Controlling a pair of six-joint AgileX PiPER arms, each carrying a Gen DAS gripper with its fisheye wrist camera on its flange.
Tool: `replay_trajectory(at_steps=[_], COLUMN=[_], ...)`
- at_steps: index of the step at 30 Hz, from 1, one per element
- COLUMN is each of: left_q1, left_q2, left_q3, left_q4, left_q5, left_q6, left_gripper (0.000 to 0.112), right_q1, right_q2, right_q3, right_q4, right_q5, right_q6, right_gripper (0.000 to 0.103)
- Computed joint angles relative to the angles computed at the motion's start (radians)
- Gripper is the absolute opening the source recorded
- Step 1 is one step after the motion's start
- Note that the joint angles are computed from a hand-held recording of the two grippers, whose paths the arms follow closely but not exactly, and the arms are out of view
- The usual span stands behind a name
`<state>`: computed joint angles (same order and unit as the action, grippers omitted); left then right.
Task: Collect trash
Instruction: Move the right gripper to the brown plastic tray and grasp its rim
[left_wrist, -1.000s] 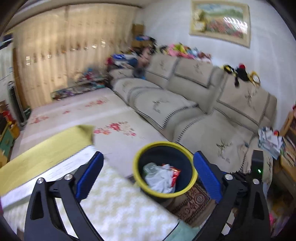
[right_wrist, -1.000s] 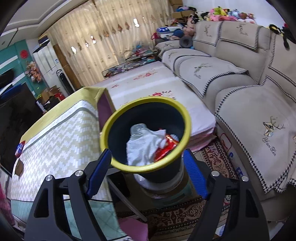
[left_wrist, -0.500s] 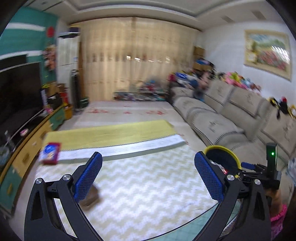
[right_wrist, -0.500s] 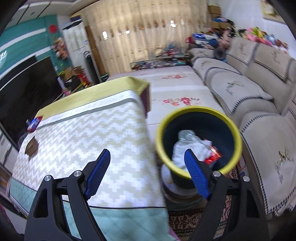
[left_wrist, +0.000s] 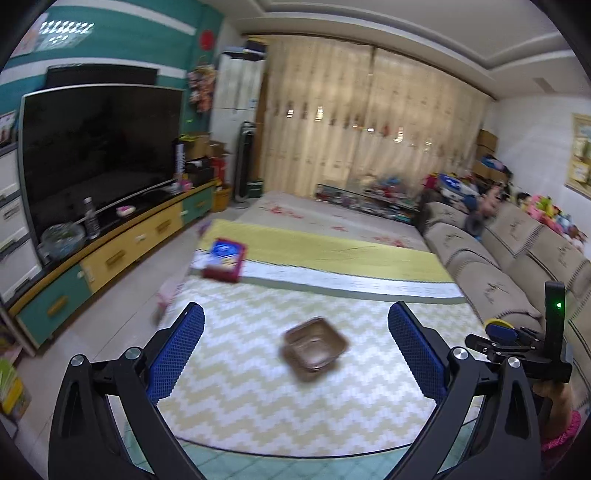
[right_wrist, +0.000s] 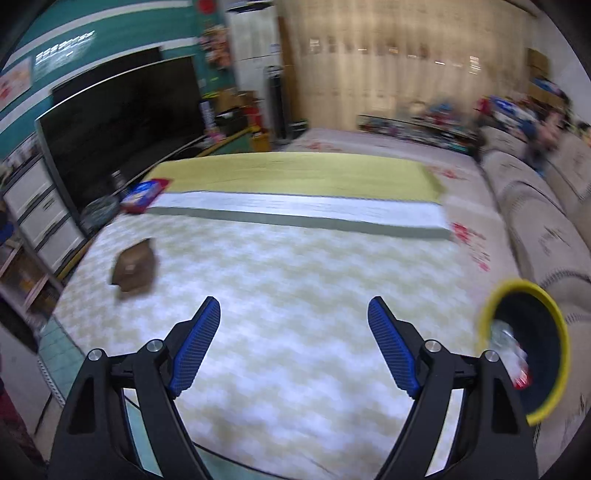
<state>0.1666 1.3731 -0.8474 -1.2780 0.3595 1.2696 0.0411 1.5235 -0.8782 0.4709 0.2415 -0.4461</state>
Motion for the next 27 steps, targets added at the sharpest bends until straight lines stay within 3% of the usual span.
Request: replay_trajectory(at_steps=[3,8,14,19,27], left_q1=[0.056,0.109,0.128,0.144,0.118], left_q2=[0.013,0.039,0.06,0.075,0.092], left_q3=[0.012,0.021,0.025,0.026,0.03], left_q4=[-0.058,-0.111,-0.133,-0.15,-0.152], left_q5=[0.015,0.039,0.058,0.073,0.071], left_q6=[0.069,0.143,0.183,0.193,0.195], left_gripper=[0.098,0.098,0.098,0.098,0.098], right_q1=[0.091,0.224,0.32,0.327,0.328], right_q2=[0.083,0.233,0.443,0.504,0.566], right_q3=[-0.101,-0.306,-0.58,-0.638,-0.692], right_q4=[0.007,-0.054,-0.309,-0.339,-0.323], right_q5=[0.03,0.11,0.245,0.288,0.315], right_q6=[0.005,0.086,0.333,0.366,0.359], right_gripper=[0.077,0.054,0.038,0.036,0.015])
